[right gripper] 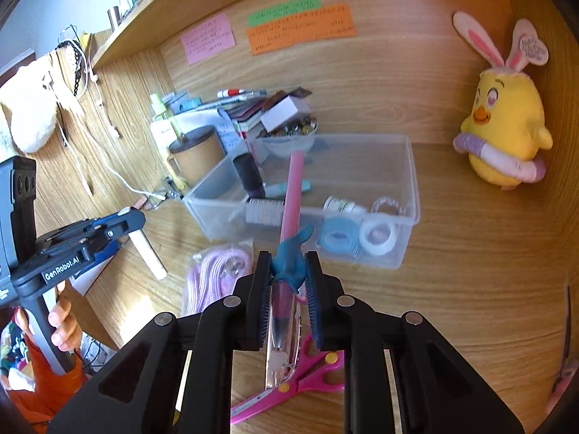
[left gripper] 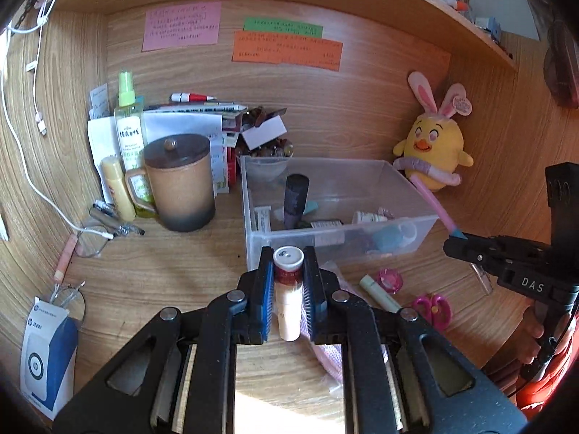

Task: Organize objects
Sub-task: 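Carry the white tube and toothbrush into the clear box and open both grippers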

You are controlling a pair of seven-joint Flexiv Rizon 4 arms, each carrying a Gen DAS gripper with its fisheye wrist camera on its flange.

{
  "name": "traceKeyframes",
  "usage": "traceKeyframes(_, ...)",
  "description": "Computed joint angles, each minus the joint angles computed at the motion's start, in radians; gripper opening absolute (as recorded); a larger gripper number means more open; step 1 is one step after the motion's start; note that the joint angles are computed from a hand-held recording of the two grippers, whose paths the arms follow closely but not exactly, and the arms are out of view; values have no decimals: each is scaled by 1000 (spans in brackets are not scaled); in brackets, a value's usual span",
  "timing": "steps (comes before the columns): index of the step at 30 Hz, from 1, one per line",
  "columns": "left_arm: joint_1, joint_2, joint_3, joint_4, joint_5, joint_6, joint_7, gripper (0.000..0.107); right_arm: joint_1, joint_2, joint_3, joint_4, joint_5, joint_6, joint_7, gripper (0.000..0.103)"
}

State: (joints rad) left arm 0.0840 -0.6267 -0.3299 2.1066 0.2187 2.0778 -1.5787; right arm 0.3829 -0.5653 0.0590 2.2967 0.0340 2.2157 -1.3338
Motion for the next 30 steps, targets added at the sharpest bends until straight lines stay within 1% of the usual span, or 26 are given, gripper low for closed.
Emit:
traceKeyframes(7,-16,-11,-3,-86,-22,-17,6,14,4,-5,-42,-64,19,-29,-18,16)
traceKeyframes(14,-46,-46,7,-178,-72,-61,33,14,5,-36,-87,-153,19,-101,-36,16)
traceKeyframes(16,-23,-68,-25,-208,-62,-84,44,14,-1,-51,-93,-180,8,-127,-35,16)
traceKeyframes(18,-26,-88,-30,-240,-79,-119,60,14,-2,-66,-102,-205,2,-151,-33,16)
traceKeyframes(21,-42,-117,-25,-283,-119,-173,90,14,-2,-92,-117,-242,-9,-188,-26,16)
traceKeyframes(26,-75,-145,-7,-324,-180,-222,143,14,-28,-126,-107,-285,-54,-231,-7,16)
traceKeyframes(30,-77,-164,-21,-344,-211,-266,186,14,-44,-138,-97,-302,-87,-258,1,17)
